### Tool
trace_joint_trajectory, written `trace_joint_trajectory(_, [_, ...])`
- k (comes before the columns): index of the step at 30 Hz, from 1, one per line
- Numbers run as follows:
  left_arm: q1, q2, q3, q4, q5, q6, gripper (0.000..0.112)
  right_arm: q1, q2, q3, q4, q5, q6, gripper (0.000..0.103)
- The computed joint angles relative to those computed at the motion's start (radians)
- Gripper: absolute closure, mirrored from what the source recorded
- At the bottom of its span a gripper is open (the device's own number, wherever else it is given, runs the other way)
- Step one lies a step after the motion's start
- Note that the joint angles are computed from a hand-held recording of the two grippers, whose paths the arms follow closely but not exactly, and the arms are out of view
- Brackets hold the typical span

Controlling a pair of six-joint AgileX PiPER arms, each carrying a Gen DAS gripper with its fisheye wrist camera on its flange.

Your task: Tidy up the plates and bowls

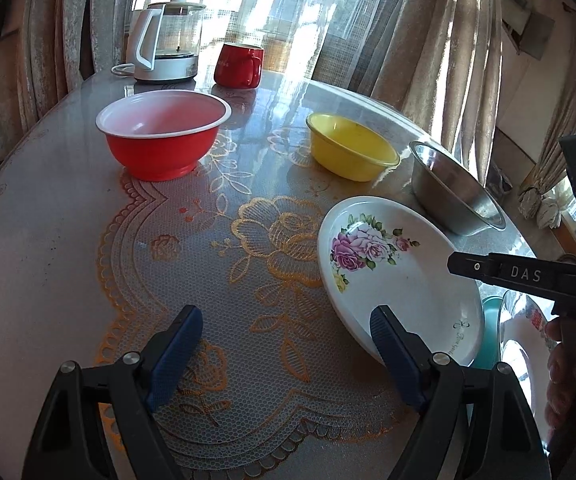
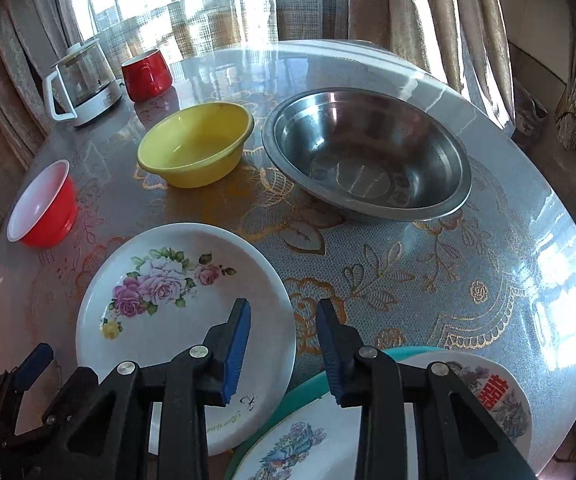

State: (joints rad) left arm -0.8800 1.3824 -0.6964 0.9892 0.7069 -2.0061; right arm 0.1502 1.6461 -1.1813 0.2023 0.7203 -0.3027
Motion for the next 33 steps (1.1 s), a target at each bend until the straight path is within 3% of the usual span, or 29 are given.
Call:
trace_joint_trajectory(4, [0.0, 0.0, 0.0, -0.001, 0.0, 0.003, 0.026, -0.002, 0.049, -0.034, 0.017, 0.031, -0.009, 0.069])
trace_joint_trajectory(6, [-0.002, -0.001, 0.0, -0.002, 0.001, 0.003, 0.026, -0.001, 0.064, -0.044, 0.037, 0.043, -0.017, 0.074])
trace_joint_trajectory(10, [0.003, 0.001, -0.005, -0.012, 0.011, 0.024, 0.026, 0.024, 0.06, -0.037, 0.001, 0.03, 0.035, 0.074])
trace_joint_trajectory(14, [0.047, -0.016, 0.007, -0.035, 0.018, 0.059, 0.026, 0.013, 0.053, -0.031, 0.07, 0.048, -0.002, 0.074])
trace_joint_trajectory(23, [0.131, -0.075, 0.065, -0.03, -0.062, 0.105, 0.028, 0.054, -0.004, 0.035, 0.134, 0.024, -0.03, 0.074])
trace_joint_trajectory(27, [0.122, -0.064, 0.05, -0.044, -0.088, 0.164, 0.039, 0.081, -0.01, 0.057, 0.174, 0.02, -0.024, 0.074])
trace_joint_trajectory(33, [0.131, -0.063, 0.048, -0.055, -0.093, 0.187, 0.061, 0.159, -0.052, 0.128, 0.079, -0.077, 0.113, 0.074])
